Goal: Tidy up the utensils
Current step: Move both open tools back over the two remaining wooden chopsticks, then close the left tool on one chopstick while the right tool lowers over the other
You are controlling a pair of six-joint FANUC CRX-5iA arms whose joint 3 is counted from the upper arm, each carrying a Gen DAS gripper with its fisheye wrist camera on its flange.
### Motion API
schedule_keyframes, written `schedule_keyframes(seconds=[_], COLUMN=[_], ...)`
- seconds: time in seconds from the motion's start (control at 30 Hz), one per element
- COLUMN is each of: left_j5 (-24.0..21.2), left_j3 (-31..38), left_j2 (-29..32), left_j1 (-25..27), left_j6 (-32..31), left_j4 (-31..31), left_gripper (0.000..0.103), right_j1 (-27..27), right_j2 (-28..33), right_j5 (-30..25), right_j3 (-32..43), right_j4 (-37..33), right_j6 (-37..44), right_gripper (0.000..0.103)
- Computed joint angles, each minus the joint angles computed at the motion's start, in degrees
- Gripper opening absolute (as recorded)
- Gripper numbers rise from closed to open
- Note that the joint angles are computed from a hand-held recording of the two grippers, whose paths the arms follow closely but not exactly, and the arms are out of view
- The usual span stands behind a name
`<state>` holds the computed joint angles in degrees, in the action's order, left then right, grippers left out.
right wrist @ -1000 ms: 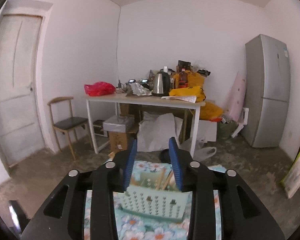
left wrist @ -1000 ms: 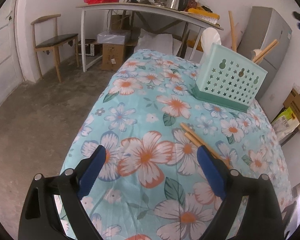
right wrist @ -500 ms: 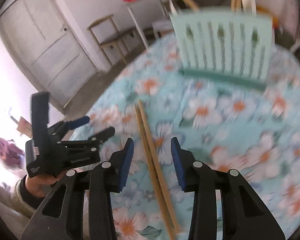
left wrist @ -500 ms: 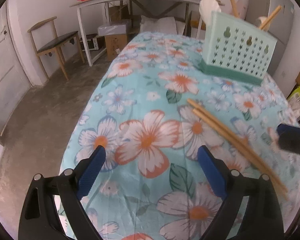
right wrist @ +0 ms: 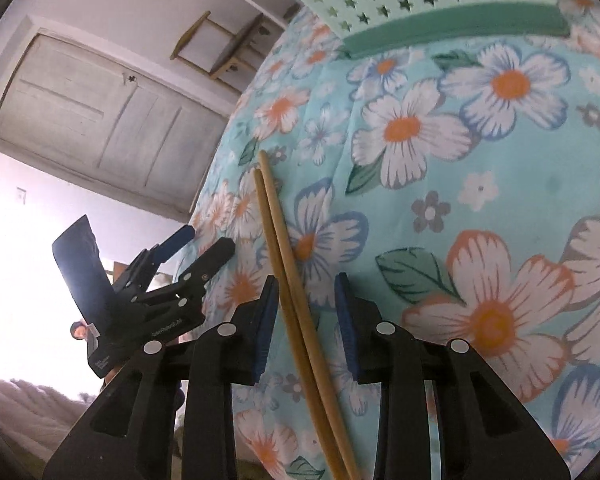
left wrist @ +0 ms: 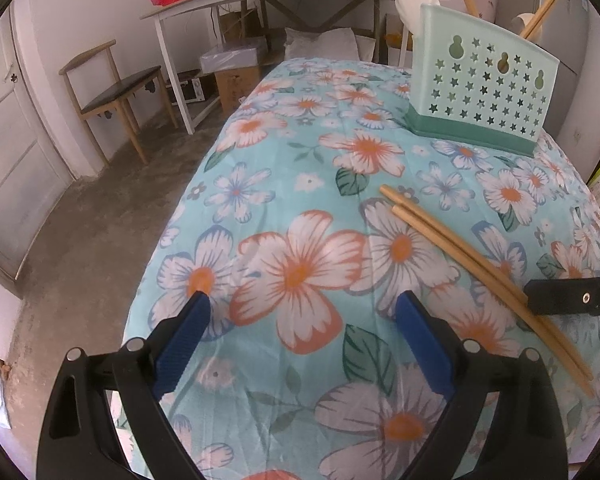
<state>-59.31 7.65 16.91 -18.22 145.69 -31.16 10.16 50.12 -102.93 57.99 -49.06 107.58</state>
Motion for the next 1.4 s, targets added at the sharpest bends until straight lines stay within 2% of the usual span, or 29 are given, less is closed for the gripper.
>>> schedule_keyframes(seconds=[0.13, 0.23, 0.37, 0.5, 0.83, 0.9, 1.0, 1.1, 1.23, 1.3, 1.4], left_j5=[-0.13, -0.2, -0.16, -0.32, -0.58, -0.38, -0.14, 0.37, 3.75, 7.03, 14.75], left_j3=[-0.02, 0.11, 0.12, 0.11, 0.31, 0.15, -0.05, -0.38, -2.71, -4.63, -7.92], left_j2=[-0.08, 0.03, 0.06, -0.01, 0.15, 0.03, 0.1, -0.12, -1.88, -3.79, -6.97], left_j1=[-0.13, -0.16, -0.14, -0.3, -0.49, -0.33, -0.42, -0.39, -0.4, -0.89, -0.73], left_j6=[0.11, 0.17, 0.19, 0.21, 0.54, 0.57, 1.0, 1.21, 2.58, 3.97, 3.42], left_j4=[-0.24, -0.39, -0.27, -0.54, -0.91, -0.83, -1.07, -1.1, -1.97, -3.81, -4.28], left_gripper=[0.092, 0.092, 0.092, 0.092, 0.093, 0.093, 0.094, 0.094, 0.094, 0.093, 0.084], right_j1=[0.84, 1.68, 1.17, 0.85, 0.52, 0.21, 1.25, -0.73, -1.97, -2.18, -2.3], right_j2=[-1.49, -2.41, -2.25, -3.1, -7.95, -9.4, -12.39, -12.3, -14.04, -15.09, -16.35], right_j5=[1.52, 3.48, 3.59, 4.77, 13.88, 17.06, 24.34, 24.5, 26.15, 27.02, 28.1], right_j3=[-1.97, -3.57, -3.72, -5.04, -12.52, -14.71, -19.44, -20.27, -23.19, -24.43, -25.86], right_j4=[2.14, 3.8, 2.93, 2.63, 6.54, 7.67, 13.56, 12.22, 11.12, 10.95, 10.0], right_j6=[1.66, 2.66, 0.89, 0.51, 0.61, 0.43, -1.01, -4.42, -6.09, -6.19, -5.28], right_gripper=[0.029, 0.025, 0.014, 0.008, 0.007, 0.004, 0.001, 0.001, 0.001, 0.002, 0.012])
